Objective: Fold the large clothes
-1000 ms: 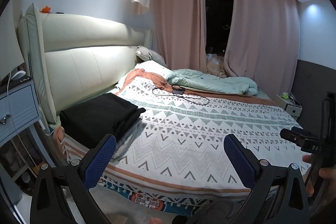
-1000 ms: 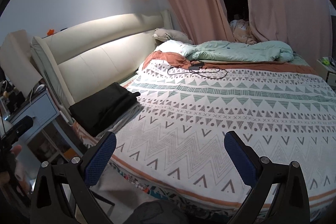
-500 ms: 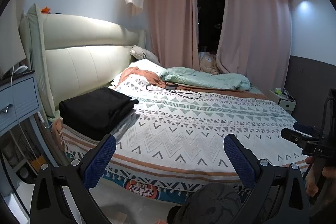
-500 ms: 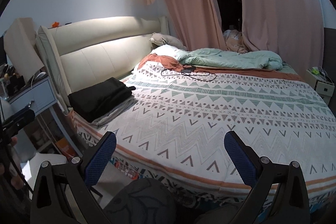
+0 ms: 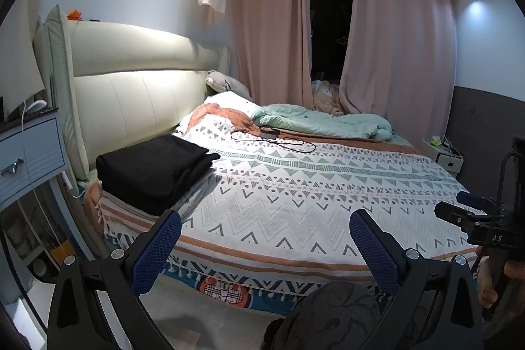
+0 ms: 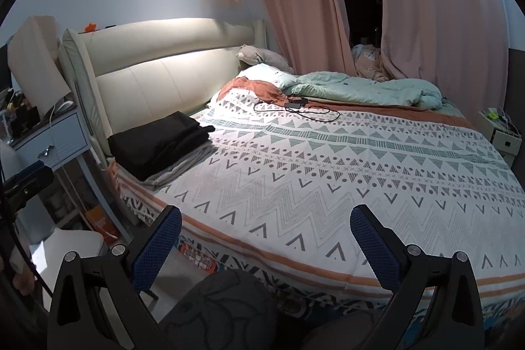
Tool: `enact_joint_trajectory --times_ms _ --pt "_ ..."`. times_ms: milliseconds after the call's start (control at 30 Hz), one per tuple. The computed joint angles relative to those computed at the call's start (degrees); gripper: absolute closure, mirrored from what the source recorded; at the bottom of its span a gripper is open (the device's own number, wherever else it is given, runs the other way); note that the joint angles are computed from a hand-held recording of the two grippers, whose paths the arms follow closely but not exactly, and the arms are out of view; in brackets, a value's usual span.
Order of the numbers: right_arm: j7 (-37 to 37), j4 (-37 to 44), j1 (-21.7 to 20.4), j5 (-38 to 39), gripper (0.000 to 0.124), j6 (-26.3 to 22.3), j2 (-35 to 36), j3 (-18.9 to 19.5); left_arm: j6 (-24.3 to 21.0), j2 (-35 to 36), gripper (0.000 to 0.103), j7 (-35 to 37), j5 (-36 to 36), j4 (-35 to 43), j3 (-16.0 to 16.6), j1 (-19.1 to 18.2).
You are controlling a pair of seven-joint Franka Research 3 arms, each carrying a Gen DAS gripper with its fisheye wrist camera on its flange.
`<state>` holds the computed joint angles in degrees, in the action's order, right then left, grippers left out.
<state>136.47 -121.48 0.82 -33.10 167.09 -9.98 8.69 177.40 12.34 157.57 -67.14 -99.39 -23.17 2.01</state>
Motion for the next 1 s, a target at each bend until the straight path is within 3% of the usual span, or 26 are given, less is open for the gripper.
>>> enact_joint_trajectory --times_ms 1000 --pt "0.6 -0.3 -0.1 0.8 0.021 -1.1 -0.1 -0.5 -1.6 0.0 0.0 -0.3 0.3 0.3 0.4 -0.1"
